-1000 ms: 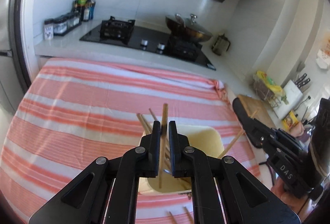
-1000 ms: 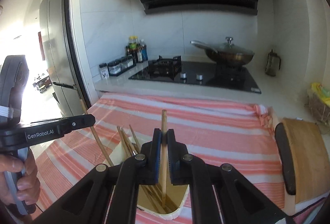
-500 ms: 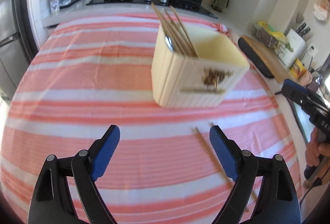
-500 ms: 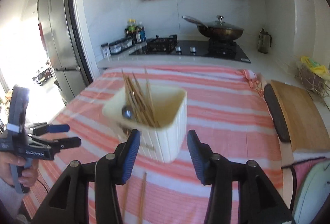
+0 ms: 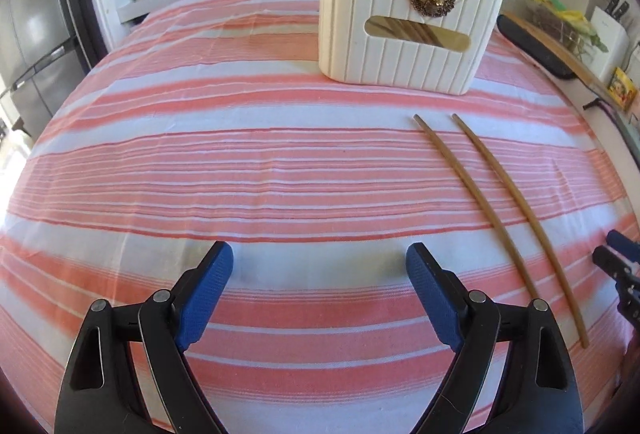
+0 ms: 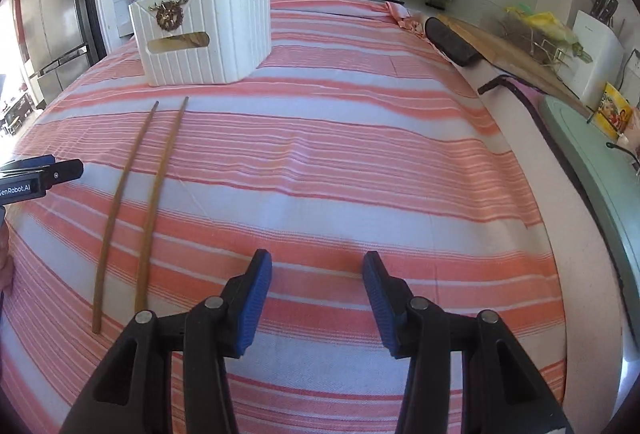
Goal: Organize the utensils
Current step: 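Move both tools back over the last two chopsticks, then close the left tool on one chopstick while the right tool closes on the other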
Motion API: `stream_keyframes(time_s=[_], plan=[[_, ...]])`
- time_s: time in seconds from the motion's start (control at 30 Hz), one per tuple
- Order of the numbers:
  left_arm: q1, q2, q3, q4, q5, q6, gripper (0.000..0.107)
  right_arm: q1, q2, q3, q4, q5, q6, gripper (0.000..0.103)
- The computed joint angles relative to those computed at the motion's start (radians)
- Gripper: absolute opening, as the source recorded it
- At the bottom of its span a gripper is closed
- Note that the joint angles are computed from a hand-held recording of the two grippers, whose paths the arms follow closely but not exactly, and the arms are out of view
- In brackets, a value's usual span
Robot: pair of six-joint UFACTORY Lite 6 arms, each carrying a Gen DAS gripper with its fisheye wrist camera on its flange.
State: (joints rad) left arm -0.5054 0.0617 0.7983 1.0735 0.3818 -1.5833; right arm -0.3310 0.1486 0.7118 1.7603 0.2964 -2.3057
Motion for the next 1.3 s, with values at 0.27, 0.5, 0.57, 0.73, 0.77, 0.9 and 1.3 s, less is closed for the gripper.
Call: stream_keyframes(time_s=[0.27, 0.5, 0.57, 0.73, 0.77, 0.9, 1.3], plan=[[0.023, 0.026, 0.007, 0.001, 0.005, -0.002, 0.103, -0.035, 0.044, 0.043, -0.127, 0.05, 0.135, 0.059], [0.024, 0.023, 0.003, 0.006, 0.002, -0.008, 0.103, -0.02, 0.035, 0.03, -0.083, 0.034, 0.092, 0.059], [0.025, 0.021, 0.001, 0.006, 0.0, -0.009, 0.103, -0.02, 0.034, 0.029, -0.081, 0.033, 0.089, 0.059], [0.031, -0.053, -0.051, 0.017, -0.049, -0.071, 0.102, -0.018, 0.032, 0.027, -0.073, 0.03, 0.08, 0.059], [0.024, -0.083, -0.069, 0.027, -0.075, -0.11, 0.102, -0.019, 0.032, 0.027, -0.073, 0.03, 0.08, 0.059], [-0.038, -0.069, -0.004, -0.059, -0.12, -0.073, 0.102, -0.019, 0.032, 0.027, -0.075, 0.03, 0.082, 0.059], [-0.226, 0.255, 0.309, -0.066, 0.163, -0.036, 0.061, -0.021, 0.033, 0.028, -0.079, 0.033, 0.085, 0.06]])
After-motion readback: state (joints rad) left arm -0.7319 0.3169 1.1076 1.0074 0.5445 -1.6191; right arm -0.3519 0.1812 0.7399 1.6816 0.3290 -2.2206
